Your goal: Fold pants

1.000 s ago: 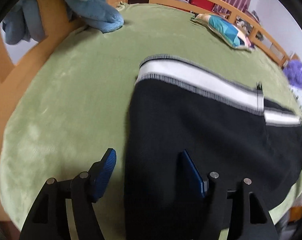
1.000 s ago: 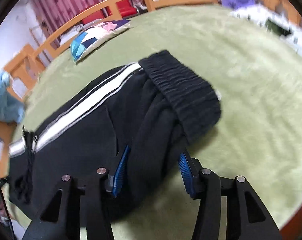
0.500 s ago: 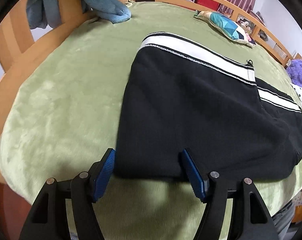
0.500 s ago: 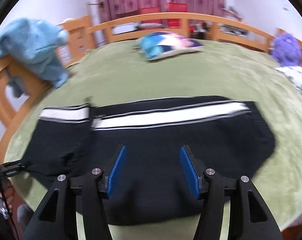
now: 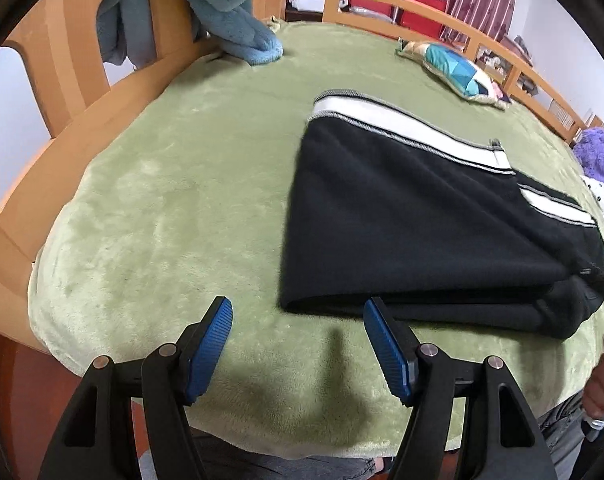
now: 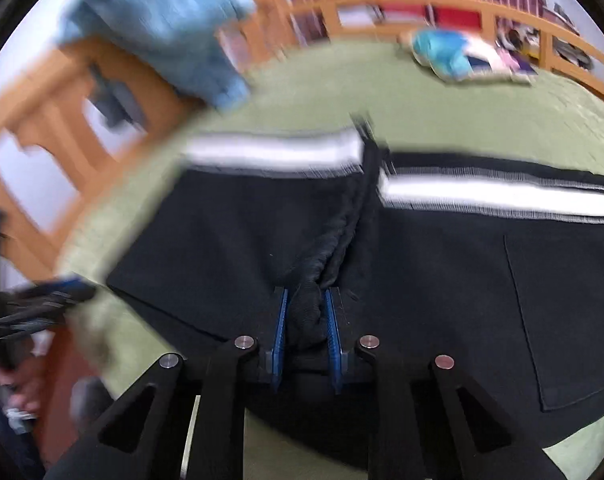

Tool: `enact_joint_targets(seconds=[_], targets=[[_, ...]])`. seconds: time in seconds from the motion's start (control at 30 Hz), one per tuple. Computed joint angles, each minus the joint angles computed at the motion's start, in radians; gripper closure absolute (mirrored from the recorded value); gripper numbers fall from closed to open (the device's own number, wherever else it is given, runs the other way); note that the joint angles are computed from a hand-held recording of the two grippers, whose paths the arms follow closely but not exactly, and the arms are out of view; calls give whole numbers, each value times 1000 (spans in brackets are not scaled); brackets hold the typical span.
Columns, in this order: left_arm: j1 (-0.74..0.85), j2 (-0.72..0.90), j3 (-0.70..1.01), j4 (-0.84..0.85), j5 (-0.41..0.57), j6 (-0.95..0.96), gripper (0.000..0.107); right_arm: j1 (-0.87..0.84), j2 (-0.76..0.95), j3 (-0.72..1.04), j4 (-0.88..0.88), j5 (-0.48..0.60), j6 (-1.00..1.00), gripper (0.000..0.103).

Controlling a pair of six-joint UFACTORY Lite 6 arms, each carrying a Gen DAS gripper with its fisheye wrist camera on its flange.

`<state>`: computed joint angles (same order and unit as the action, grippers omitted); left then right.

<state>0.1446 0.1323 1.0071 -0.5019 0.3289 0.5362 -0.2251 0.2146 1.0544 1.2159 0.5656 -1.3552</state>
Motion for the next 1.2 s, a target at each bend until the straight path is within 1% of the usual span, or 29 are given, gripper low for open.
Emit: enact_joint_targets(seconds=[0.03,0.07,0.1,0.17,0.2,0.23,0.27,0.3,0.37,0.4,0.43,0.47,0.5,0.53,0.6,0.63,0.67,0.7,0.73,0.77,0.8,0.83,0.9,0.93,0.97,1.0,1.07,1.13,1.2], targets=[[10,-6,0,-53,8,53,40,-53,-24,-15,45,80,-24,85],[16,-5,5,-94,17,93,40,-82,-29,-18,48,119,-18,85],[21,2,19,-142,31,135,40,-81,-28,-16,16,116,5,85],[15,36,64,-172,49,149,40,-4,10,-12,-129,3,109,80],[8,50,80,-166,49,138,40,39,36,-9,-190,-55,158,79],[3,67,98,-165,50,135,40,76,47,-26,-218,-113,165,77],[1,81,112,-166,50,134,40,97,20,-51,-204,-145,130,73],[-1,85,114,-169,48,134,40,92,-7,-71,-170,-140,64,69],[8,107,122,-210,54,174,40,42,-40,-58,-142,-54,9,52],[16,121,126,-252,64,215,40,13,-42,-44,-101,-17,-21,47],[27,130,123,-313,76,271,40,-17,-34,-20,-60,17,-45,41],[39,142,123,-400,92,353,40,-35,-3,24,-42,38,-44,40],[57,151,118,-505,117,449,40,-39,37,67,-37,35,-30,40],[62,156,107,-571,122,503,40,-33,87,119,-52,16,18,41],[72,190,115,-610,142,516,40,-25,182,209,-112,10,128,44],[80,219,125,-628,155,513,40,-14,230,245,-144,13,174,51],[90,239,130,-647,166,517,40,7,269,266,-197,-10,227,58],[106,266,135,-692,195,543,41,28,298,272,-240,-46,258,58],[121,284,132,-750,219,588,41,50,318,259,-241,-93,246,56],[126,289,125,-783,224,616,41,55,306,234,-200,-118,195,56],[127,291,122,-806,226,637,41,55,287,213,-170,-126,167,55],[121,291,123,-811,221,641,41,51,282,214,-178,-120,181,55],[92,297,138,-790,186,607,45,25,294,244,-200,-76,237,54],[68,294,146,-752,152,559,47,7,293,252,-204,-51,256,54],[52,284,144,-724,122,531,61,-10,286,255,-210,-31,269,54],[26,265,146,-655,78,462,73,-30,277,252,-208,-16,264,53],[-10,211,164,-485,49,321,84,-67,231,221,-207,-3,253,52],[-61,130,171,-298,10,153,87,-111,176,174,-225,-39,240,52],[-137,56,179,-88,-36,-24,88,-164,128,137,-239,-33,228,52]])
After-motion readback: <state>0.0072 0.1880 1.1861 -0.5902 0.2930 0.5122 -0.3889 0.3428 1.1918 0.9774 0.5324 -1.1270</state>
